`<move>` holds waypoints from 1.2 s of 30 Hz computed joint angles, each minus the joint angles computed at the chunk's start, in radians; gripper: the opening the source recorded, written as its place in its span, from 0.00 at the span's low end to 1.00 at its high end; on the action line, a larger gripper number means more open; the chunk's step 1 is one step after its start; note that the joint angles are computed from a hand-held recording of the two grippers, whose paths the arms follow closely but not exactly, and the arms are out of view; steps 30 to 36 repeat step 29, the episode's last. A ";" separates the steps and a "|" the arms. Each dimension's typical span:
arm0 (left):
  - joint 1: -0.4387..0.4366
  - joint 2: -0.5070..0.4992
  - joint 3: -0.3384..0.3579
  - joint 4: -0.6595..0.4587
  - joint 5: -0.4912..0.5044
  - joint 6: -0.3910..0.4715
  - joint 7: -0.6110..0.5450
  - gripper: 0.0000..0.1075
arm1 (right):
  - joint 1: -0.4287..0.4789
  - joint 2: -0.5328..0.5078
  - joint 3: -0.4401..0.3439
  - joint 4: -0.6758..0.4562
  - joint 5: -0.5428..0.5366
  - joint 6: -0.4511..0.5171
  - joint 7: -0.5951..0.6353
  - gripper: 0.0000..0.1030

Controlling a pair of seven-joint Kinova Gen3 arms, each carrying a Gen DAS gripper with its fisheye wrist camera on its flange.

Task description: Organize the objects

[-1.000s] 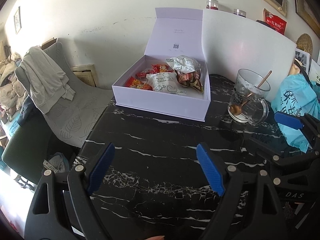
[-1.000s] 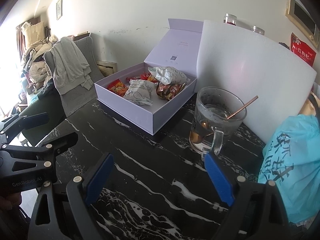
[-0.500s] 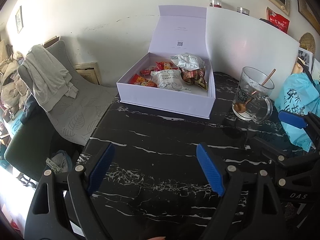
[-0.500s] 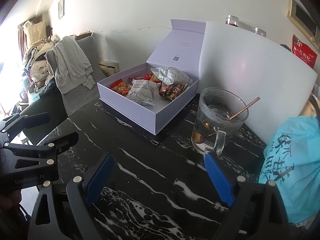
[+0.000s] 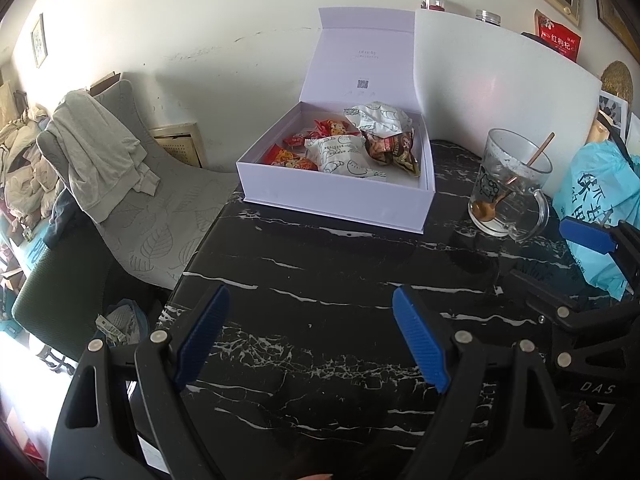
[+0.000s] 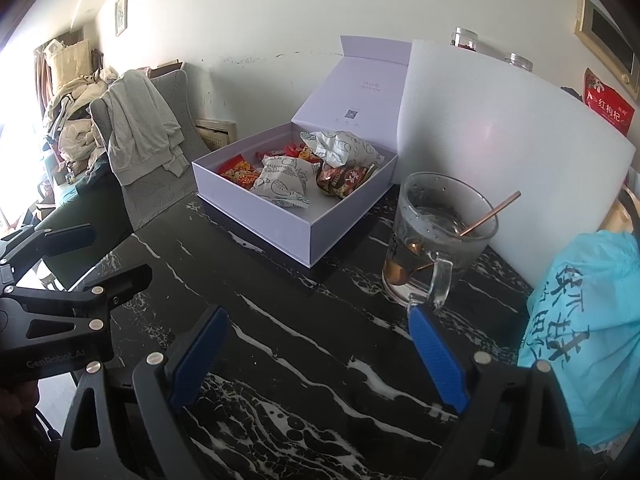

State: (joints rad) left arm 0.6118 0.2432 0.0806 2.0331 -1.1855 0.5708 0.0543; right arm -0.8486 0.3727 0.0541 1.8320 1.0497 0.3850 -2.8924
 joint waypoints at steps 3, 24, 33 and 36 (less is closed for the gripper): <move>0.004 0.005 0.002 -0.003 0.001 0.011 0.000 0.78 | 0.000 0.001 0.000 -0.001 0.002 0.002 -0.001 0.90; 0.013 0.020 0.005 -0.003 0.009 0.022 0.005 0.78 | 0.000 0.006 -0.005 0.000 -0.044 0.028 0.016 0.90; 0.025 0.032 0.005 -0.011 0.022 0.028 -0.009 0.78 | -0.002 0.001 -0.006 0.008 -0.047 0.040 0.007 0.90; 0.025 0.032 0.005 -0.011 0.022 0.028 -0.009 0.78 | -0.002 0.001 -0.006 0.008 -0.047 0.040 0.007 0.90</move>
